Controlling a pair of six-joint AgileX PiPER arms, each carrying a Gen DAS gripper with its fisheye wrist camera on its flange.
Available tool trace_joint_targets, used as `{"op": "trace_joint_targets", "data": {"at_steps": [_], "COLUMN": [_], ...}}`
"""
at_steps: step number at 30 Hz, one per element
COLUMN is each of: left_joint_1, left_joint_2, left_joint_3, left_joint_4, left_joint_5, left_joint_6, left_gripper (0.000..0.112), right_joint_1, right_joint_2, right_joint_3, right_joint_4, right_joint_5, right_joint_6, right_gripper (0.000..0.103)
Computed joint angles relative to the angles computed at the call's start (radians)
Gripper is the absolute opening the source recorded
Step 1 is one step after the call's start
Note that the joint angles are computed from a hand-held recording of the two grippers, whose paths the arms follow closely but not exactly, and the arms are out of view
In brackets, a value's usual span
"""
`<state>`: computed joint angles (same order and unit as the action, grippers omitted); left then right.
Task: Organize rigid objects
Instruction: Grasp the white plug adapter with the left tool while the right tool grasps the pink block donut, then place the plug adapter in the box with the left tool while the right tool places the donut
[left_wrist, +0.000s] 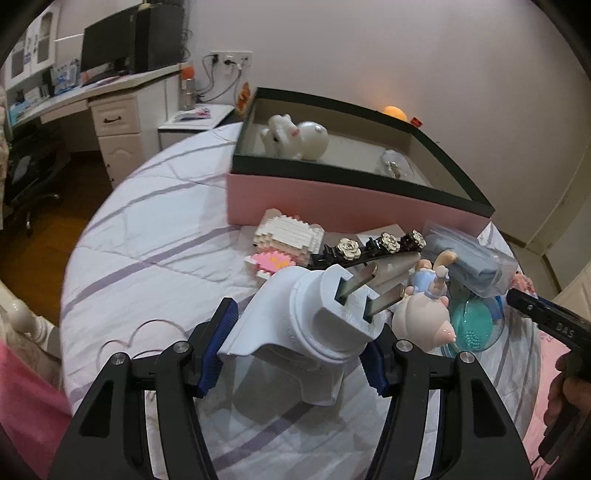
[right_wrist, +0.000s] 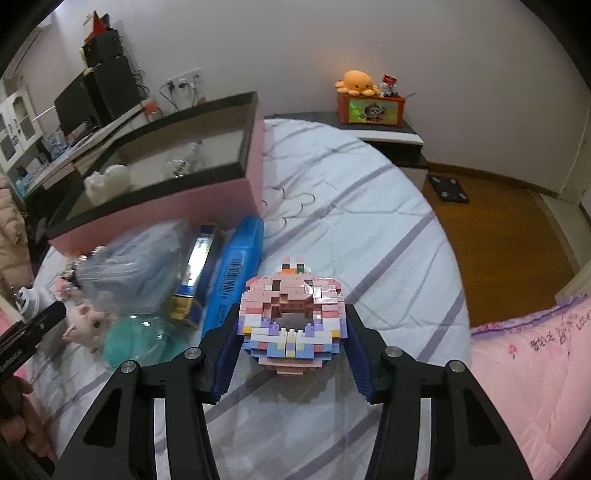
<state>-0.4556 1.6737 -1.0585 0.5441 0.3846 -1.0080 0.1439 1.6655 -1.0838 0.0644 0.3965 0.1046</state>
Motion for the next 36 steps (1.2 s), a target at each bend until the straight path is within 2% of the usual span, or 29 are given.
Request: {"op": "trace_joint_targets", "data": {"at_steps": [4, 7, 11, 14, 18, 21, 27, 32, 36], "left_joint_1": [-0.013, -0.006, 0.012, 0.027, 0.041, 0.069, 0.094, 0.104, 0.106], "left_joint_2": [-0.035, -0.063, -0.077, -0.043, 0.059, 0.168, 0.387, 0.520, 0.573], "left_joint_3": [-0.013, -0.046, -0.123, -0.224, -0.403, -0.568, -0.864, -1.015, -1.074], "left_joint_4": [0.029, -0.007, -0.047, -0.061, -0.097, -0.193, -0.299, -0.355, -0.370], "left_joint_5": [0.053, 0.088, 0.123, 0.149, 0.190, 0.224, 0.336, 0.414, 0.452], "left_joint_6": [-0.021, 0.036, 0.115, 0.167, 0.250, 0.358, 0.478, 0.535, 0.554], "left_gripper": [0.062, 0.062, 0.062, 0.062, 0.062, 0.062, 0.062, 0.062, 0.063], "right_joint_1": [-0.010, -0.015, -0.002, 0.024, 0.053, 0.061, 0.079, 0.083, 0.099], "right_joint_2": [-0.042, -0.067, -0.040, 0.022, 0.170, 0.285, 0.535, 0.633, 0.679], "right_joint_3": [-0.006, -0.032, -0.155, -0.299, -0.557, -0.727, -1.050, -1.154, -1.211], "right_joint_4": [0.070, 0.135, 0.165, 0.138, 0.121, 0.116, 0.060, 0.040, 0.004], "right_joint_5": [0.008, 0.024, 0.069, 0.108, 0.197, 0.272, 0.446, 0.512, 0.550], "right_joint_6": [-0.064, -0.122, -0.168, -0.169, -0.175, -0.165, -0.116, -0.112, -0.102], "right_gripper": [0.053, 0.053, 0.053, 0.053, 0.053, 0.053, 0.053, 0.053, 0.053]}}
